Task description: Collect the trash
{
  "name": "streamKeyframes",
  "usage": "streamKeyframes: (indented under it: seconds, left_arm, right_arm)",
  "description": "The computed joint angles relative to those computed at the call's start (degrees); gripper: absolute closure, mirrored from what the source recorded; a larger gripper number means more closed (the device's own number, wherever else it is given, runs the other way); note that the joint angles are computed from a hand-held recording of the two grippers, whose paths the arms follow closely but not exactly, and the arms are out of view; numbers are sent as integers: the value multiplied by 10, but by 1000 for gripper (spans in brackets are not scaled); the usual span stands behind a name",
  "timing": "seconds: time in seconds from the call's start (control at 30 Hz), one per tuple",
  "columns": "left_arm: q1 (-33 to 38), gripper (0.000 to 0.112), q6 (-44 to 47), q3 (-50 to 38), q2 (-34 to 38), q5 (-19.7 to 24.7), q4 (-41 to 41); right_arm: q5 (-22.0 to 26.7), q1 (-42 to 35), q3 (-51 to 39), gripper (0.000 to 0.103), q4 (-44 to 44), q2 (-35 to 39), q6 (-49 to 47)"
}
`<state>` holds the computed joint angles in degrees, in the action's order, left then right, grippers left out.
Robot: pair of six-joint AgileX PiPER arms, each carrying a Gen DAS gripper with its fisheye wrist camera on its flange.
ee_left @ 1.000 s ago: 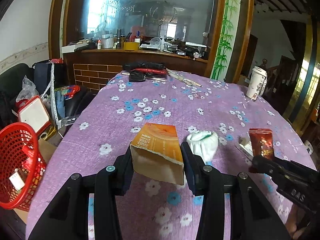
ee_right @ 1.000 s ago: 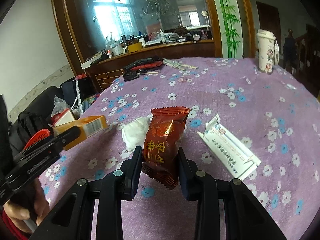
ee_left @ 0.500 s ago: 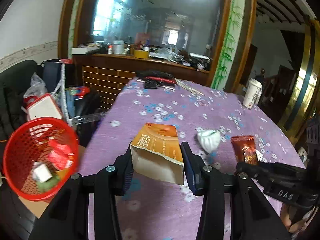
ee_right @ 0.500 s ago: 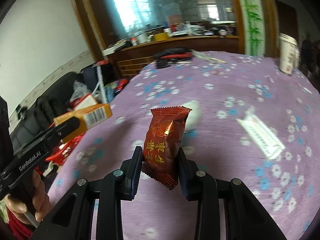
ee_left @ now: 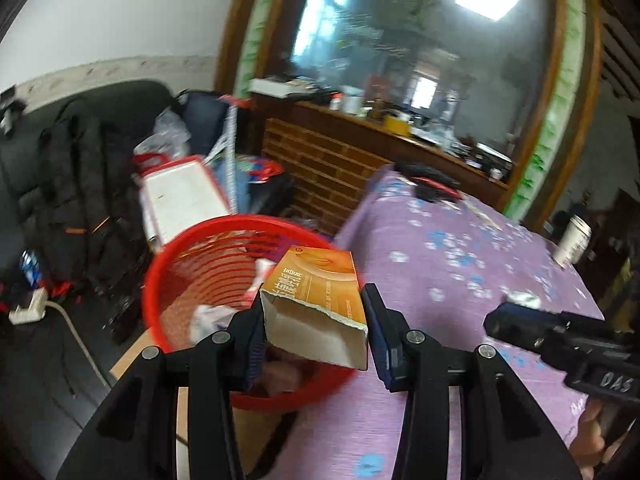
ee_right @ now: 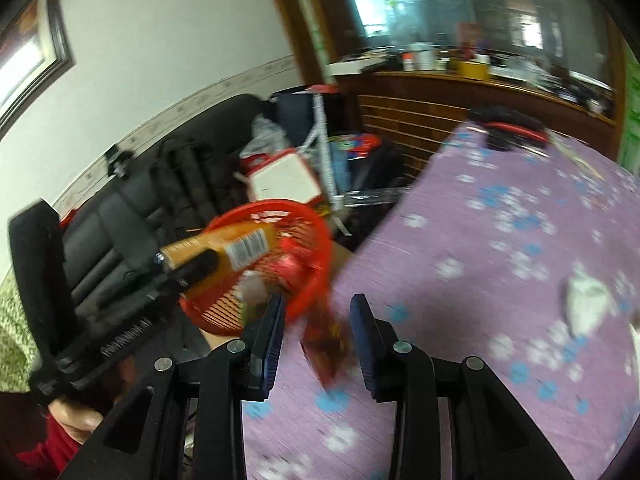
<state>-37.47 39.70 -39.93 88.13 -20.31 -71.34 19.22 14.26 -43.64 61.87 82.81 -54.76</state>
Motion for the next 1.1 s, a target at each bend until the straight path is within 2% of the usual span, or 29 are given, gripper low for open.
streamKeyframes:
  seconds: [0.1,0.23,0.27,0.3,0.4,0.43,0.5,0.57,0.63,0.7,0.77,0.8,0.9,1.03,1.1]
  left_arm:
    - [51,70,-81,11,12,30,98]
    - [99,70,-299,28,42,34,317]
    - [97,70,-352,42,43,11,357]
    - [84,69,-383,61,52,-32,374]
    - [48,69,-374,72,99,-108,356]
    - [44,69,-387,69,103,-111,363]
    - [52,69,-410,60,106,-105,397]
    - [58,69,-389,48,102,-98,382]
    - [87,69,-410,22,101,-45,423]
    - [105,55,-434,2,107,-13,455]
    - [111,33,-435,-7,115,-5,448]
    - [116,30,-461,-8,116,-2,471]
    - [123,29,-507,-3,117,-14,511]
    - [103,27,-476,8,122,-43,460]
    - [83,27,-421,7,122,-50,403]
  right_arm:
    - [-6,40,-60,67,-32,60,51]
    - [-8,63,-86,67,-41,96,73]
    - [-11,63,-77,67,-23,93,52]
    - [-15,63,-70,67,-21,92,43]
    - [-1,52,-63,67,-39,108,53]
    - [-5,52,-58,67,-47,111,58]
    - [-20,51,-45,67,-59,105,62]
    - [-19,40,-34,67,-36,96,37]
    - [-11,26,-28,67,-1,91,3]
    - [-5,13,-21,67,28,88,-21]
    - [3,5,-15,67,47,86,-37]
    - [2,2,-10,67,51,84,-43]
    - [4,-7,3,67,51,75,-47]
    - [13,-28,26,67,97,59,-98]
    - [18,-37,37,67,116,53,-117]
